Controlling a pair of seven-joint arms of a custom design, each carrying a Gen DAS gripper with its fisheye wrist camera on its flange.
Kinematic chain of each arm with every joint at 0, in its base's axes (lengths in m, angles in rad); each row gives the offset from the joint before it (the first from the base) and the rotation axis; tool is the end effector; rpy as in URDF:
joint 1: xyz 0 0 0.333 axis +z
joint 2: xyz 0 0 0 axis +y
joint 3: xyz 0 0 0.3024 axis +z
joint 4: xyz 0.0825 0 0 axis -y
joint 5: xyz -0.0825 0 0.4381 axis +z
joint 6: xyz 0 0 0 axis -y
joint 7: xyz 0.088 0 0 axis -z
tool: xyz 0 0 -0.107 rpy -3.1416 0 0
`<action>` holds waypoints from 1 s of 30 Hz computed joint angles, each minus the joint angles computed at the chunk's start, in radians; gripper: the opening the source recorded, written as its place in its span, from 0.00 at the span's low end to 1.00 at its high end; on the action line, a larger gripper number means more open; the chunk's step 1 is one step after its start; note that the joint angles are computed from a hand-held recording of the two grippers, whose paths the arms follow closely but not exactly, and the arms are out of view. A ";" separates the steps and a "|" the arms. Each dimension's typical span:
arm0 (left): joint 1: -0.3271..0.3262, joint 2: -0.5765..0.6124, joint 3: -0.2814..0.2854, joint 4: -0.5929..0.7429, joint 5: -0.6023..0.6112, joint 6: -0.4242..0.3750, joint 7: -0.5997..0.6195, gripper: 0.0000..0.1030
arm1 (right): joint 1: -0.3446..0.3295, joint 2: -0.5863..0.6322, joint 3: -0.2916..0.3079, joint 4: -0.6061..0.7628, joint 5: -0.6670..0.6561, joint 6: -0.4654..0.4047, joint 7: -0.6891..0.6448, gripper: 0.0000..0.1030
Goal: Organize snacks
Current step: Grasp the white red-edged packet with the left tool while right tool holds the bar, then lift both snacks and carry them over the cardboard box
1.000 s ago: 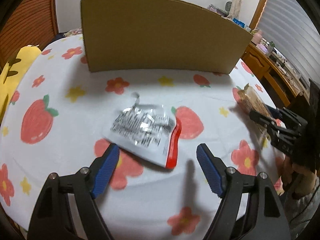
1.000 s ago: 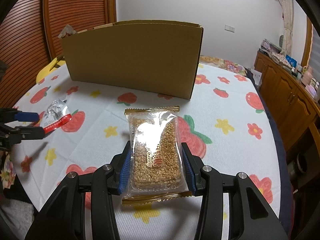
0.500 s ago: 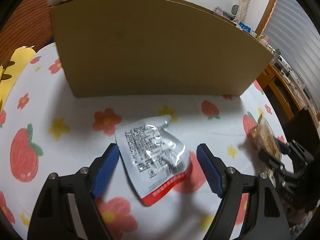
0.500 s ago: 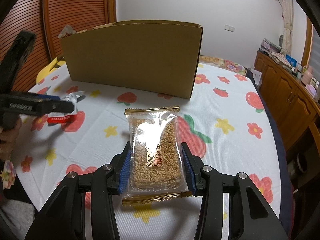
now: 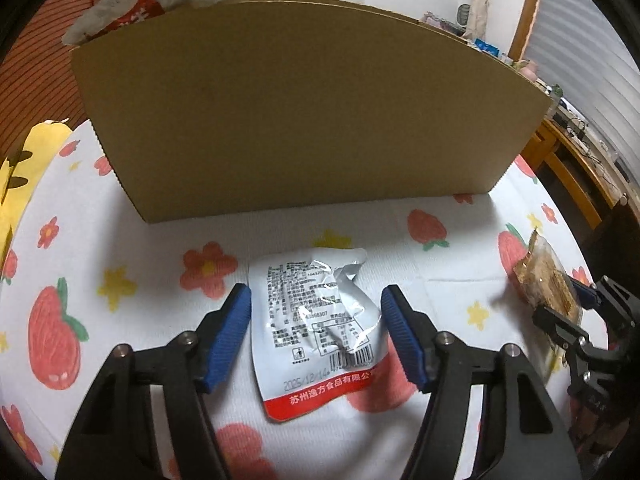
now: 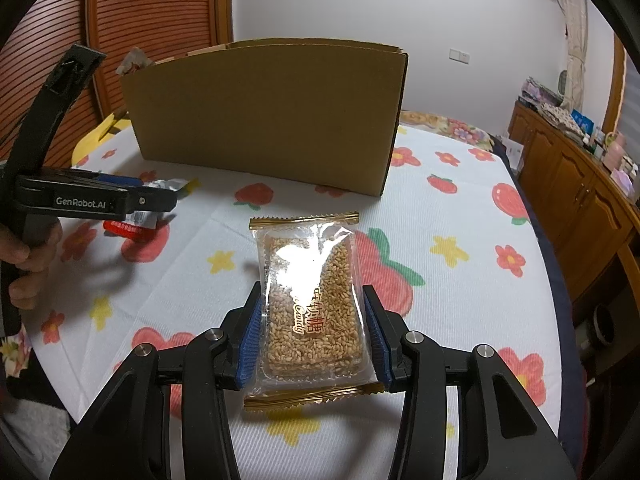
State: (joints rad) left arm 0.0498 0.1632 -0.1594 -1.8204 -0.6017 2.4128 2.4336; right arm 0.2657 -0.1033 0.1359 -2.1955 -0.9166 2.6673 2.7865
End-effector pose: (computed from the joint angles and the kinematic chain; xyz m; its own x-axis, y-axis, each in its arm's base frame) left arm 0.6856 -0.0739 0.4595 -0.5921 -0.7948 0.1333 -0.6882 0.4126 -0.5968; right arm 0.5411 0.2564 0.4428 -0.1074 -0.9939 0.0251 -0.6778 0.0547 -0.7332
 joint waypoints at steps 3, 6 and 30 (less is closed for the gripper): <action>0.007 -0.023 0.001 -0.029 -0.024 0.002 0.038 0.65 | 0.000 -0.001 -0.001 -0.004 0.004 0.003 -0.004 0.45; 0.012 -0.043 0.008 -0.052 -0.046 -0.011 0.080 0.65 | 0.003 0.005 0.000 0.004 0.013 -0.005 -0.020 0.45; 0.007 -0.155 0.070 -0.100 -0.259 -0.033 0.272 0.65 | 0.014 -0.002 0.001 0.014 -0.034 -0.041 0.028 0.45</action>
State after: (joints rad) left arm 0.0565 0.0082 -0.0895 -1.9206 -0.8610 2.3796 2.7059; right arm 0.2798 -0.1054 0.1368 -2.1815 -0.9509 2.6260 2.8141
